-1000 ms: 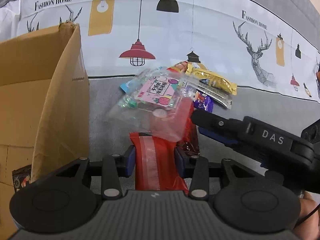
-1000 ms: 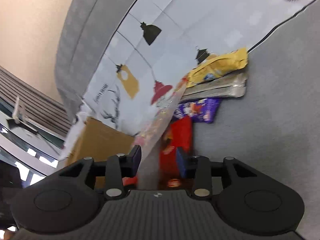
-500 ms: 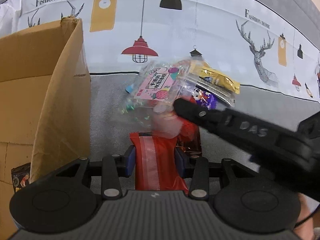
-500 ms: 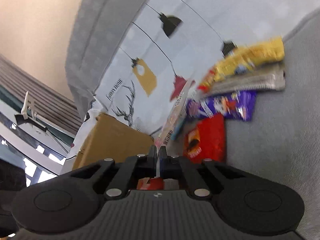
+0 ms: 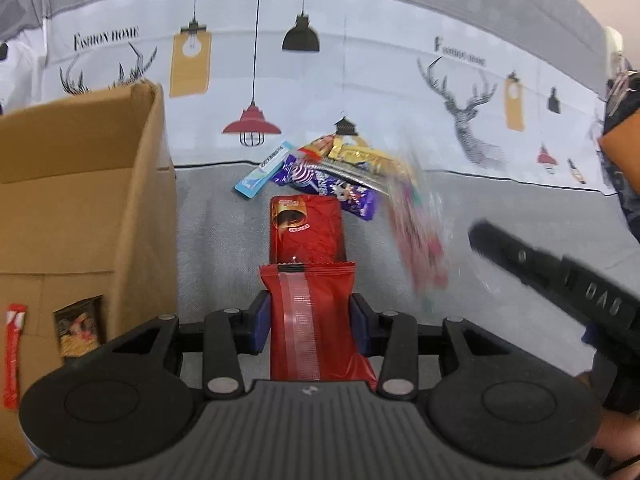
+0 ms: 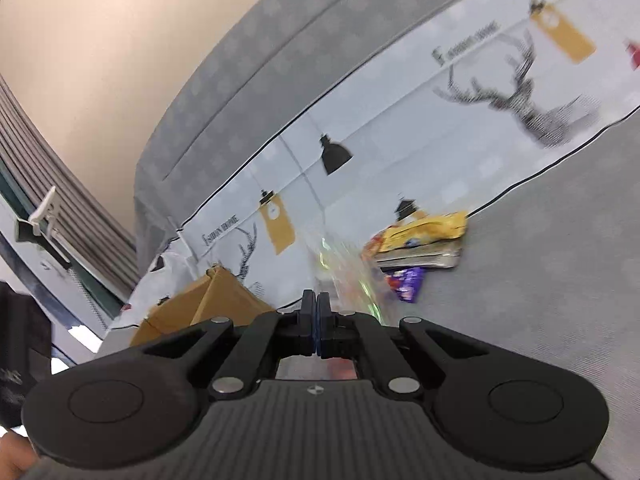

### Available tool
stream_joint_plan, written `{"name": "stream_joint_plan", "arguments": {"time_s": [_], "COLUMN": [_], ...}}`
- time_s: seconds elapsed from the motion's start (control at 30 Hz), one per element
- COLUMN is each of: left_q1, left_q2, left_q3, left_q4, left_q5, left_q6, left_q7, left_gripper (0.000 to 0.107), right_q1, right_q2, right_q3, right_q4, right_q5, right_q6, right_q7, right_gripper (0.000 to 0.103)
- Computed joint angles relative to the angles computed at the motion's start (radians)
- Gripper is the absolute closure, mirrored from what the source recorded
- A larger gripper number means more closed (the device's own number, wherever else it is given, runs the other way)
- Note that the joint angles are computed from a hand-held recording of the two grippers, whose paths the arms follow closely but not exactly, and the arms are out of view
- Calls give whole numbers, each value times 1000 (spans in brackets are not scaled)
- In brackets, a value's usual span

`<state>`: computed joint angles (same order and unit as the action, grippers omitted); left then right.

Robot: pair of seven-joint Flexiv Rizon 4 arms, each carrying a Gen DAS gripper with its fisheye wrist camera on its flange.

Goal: Organize snacks

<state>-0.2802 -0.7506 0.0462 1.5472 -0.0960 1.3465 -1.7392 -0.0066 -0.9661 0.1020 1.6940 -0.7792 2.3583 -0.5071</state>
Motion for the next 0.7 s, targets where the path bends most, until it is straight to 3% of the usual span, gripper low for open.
{"name": "stream_joint_plan", "arguments": {"time_s": [0.2, 0.3, 0.5, 0.7], "left_q1": [31, 59, 158, 261], "left_q2": [125, 179, 274, 338], "left_q3": [-37, -67, -166, -254], "left_q4": [173, 260, 437, 522], "left_q5": [-8, -27, -94, -168], "left_q6": [88, 126, 203, 234], "left_q7": [15, 36, 116, 191], "left_gripper": [61, 61, 61, 61], "right_q1": [131, 245, 347, 449], "right_q2": [189, 255, 311, 382], "right_q3": [-52, -91, -85, -100], "right_q4": [304, 391, 466, 464], "right_q5": [314, 473, 689, 828], "right_q6": [2, -43, -69, -130], "right_q7": [-213, -356, -488, -609], "right_gripper": [103, 103, 103, 103]}}
